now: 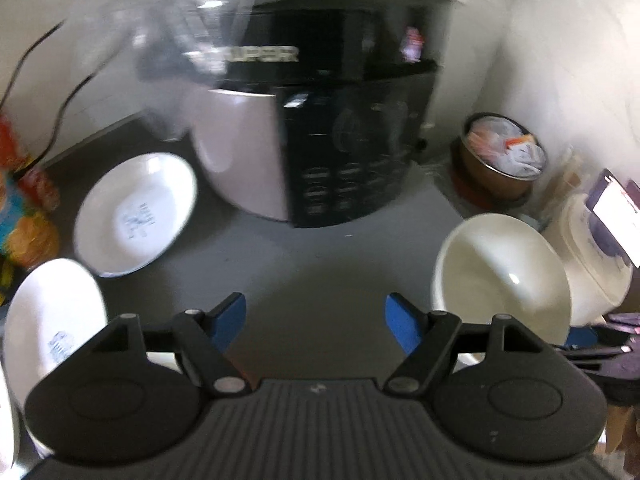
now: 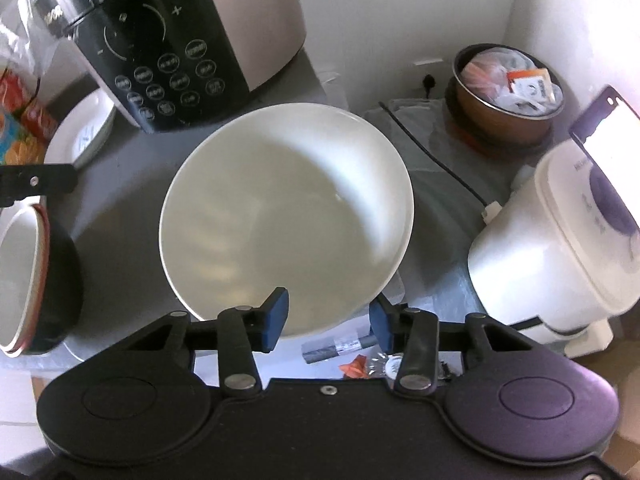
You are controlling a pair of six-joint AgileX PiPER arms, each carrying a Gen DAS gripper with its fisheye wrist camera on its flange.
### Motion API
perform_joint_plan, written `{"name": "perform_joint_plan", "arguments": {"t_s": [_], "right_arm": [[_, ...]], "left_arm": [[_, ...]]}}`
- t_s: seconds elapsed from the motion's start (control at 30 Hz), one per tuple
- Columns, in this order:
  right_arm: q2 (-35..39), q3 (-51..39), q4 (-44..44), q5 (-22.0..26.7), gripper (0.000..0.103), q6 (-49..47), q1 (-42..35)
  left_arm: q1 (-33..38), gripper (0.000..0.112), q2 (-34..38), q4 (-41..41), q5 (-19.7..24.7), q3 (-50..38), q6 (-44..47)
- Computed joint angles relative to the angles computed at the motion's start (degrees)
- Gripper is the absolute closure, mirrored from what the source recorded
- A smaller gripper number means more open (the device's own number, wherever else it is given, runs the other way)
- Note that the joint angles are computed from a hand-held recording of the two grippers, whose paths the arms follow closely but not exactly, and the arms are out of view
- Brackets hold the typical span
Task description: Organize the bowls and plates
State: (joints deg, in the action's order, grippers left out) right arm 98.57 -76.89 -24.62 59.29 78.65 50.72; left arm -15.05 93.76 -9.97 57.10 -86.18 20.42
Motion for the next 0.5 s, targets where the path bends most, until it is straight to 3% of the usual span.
{"name": "perform_joint_plan", "arguments": {"t_s": [0.33,0.5], "right_arm": [[0.40,0.97,1.92,-2.60,0.064,-4.64,-2.73],[0.10,1.56,0.87,-3.16,0.072,-3.94,-2.75]], "left_arm": [[-3.63,0.038,3.78,-1.18,-0.53,-1.77,-0.65],[-4.47,0.040,6.14,-4.20,0.29,-3.22,-0.51]]}}
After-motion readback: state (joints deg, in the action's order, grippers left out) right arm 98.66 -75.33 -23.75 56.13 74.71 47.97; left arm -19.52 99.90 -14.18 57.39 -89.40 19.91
